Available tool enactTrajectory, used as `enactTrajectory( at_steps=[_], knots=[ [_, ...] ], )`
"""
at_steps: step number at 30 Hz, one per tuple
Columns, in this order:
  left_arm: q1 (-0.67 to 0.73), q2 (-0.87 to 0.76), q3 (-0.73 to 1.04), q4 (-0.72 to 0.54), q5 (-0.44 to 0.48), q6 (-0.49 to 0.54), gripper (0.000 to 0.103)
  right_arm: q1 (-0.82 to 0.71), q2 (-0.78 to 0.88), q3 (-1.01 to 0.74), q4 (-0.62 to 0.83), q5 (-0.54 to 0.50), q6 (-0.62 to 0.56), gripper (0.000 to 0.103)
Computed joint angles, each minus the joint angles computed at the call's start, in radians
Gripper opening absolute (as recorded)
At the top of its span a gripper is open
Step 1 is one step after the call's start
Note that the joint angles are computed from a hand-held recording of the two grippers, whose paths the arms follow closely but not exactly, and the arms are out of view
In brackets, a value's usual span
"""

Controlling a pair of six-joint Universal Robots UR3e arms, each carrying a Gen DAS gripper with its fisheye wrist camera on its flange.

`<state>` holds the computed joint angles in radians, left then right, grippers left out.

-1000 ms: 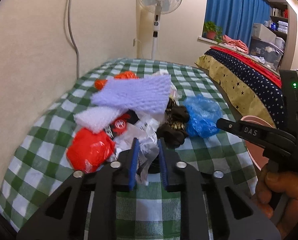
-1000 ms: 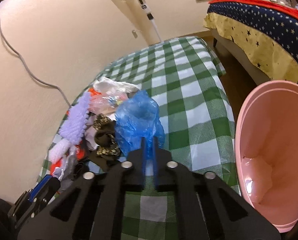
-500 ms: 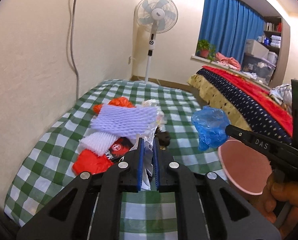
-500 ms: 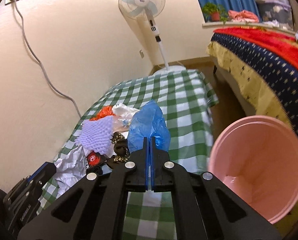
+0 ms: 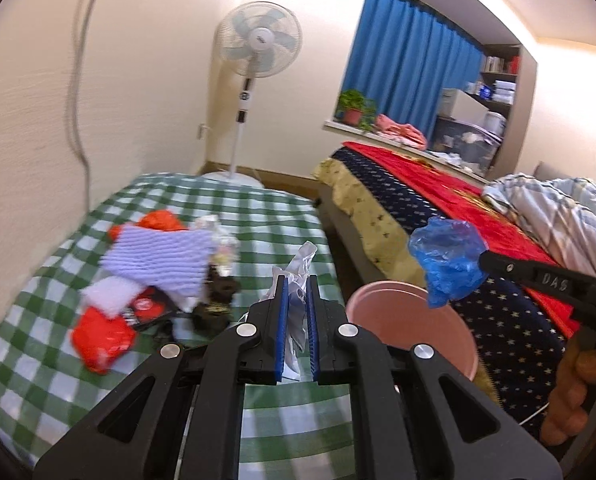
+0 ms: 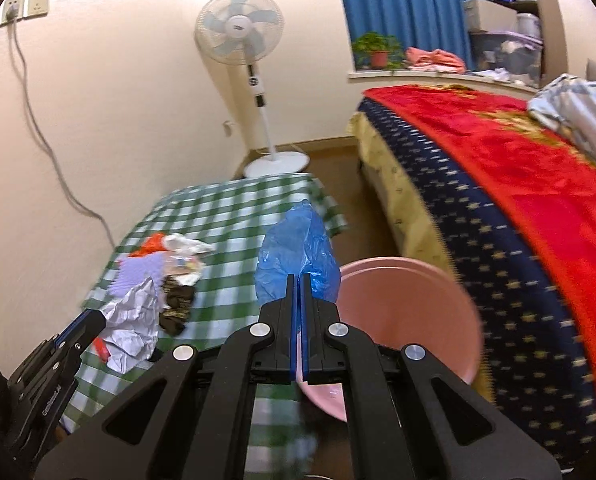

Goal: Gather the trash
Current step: 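Carry both bags over the pink bin and open both grippers to drop them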

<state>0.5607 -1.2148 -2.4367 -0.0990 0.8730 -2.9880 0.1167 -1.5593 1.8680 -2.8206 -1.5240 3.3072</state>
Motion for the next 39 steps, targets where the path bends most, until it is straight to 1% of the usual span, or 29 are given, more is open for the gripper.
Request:
enactTrajectory(
  at_steps=[2, 5, 9, 12, 14, 17, 24, 28, 31, 33, 34, 35, 37, 39],
  knots=[
    [-0.052, -0.043, 0.021, 0.032, 0.007, -0.028, 0.009, -0.035, -0.049, 0.018, 0.029, -0.004, -0.029, 0.001],
    [-0.153, -0.145, 0.074, 0.106, 0.046, -0.066, 0.009, -0.088, -0.113, 0.051, 0.043, -0.011, -0.048, 0.001],
    [-0.251, -0.265, 0.146, 0.167, 0.081, -0.096, 0.009, -0.133, -0.136, 0.135, -0.023, -0.040, -0.025, 0.001],
    [-0.314, -0.356, 0.197, 0.207, 0.105, -0.103, 0.009, -0.152, -0.110, 0.192, -0.083, -0.056, 0.014, 0.001],
    [-0.343, -0.418, 0.234, 0.222, 0.120, -0.101, 0.009, -0.156, -0.072, 0.195, -0.101, -0.067, 0.038, 0.001],
    [-0.360, -0.482, 0.281, 0.215, 0.114, -0.106, 0.009, -0.166, -0.018, 0.169, -0.110, -0.063, 0.052, 0.001],
    [-0.403, -0.604, 0.367, 0.222, 0.153, -0.118, 0.009, -0.162, 0.050, 0.134, -0.120, -0.083, 0.069, 0.001],
    [-0.415, -0.648, 0.403, 0.213, 0.154, -0.122, 0.009, -0.157, 0.061, 0.131, -0.126, -0.098, 0.080, 0.002],
    [-0.415, -0.660, 0.417, 0.200, 0.136, -0.123, 0.010, -0.158, 0.063, 0.134, -0.129, -0.114, 0.097, 0.007],
    [-0.410, -0.657, 0.419, 0.190, 0.121, -0.122, 0.017, -0.164, 0.061, 0.138, -0.127, -0.112, 0.105, 0.010],
    [-0.407, -0.654, 0.416, 0.190, 0.121, -0.123, 0.020, -0.165, 0.058, 0.141, -0.125, -0.116, 0.106, 0.018],
    [-0.406, -0.652, 0.414, 0.191, 0.121, -0.124, 0.021, -0.165, 0.058, 0.140, -0.125, -0.120, 0.108, 0.031],
    [-0.402, -0.645, 0.408, 0.190, 0.118, -0.127, 0.023, -0.160, 0.054, 0.144, -0.129, -0.136, 0.121, 0.045],
    [-0.402, -0.640, 0.405, 0.190, 0.122, -0.129, 0.023, -0.159, 0.051, 0.147, -0.135, -0.142, 0.123, 0.045]
  ],
)
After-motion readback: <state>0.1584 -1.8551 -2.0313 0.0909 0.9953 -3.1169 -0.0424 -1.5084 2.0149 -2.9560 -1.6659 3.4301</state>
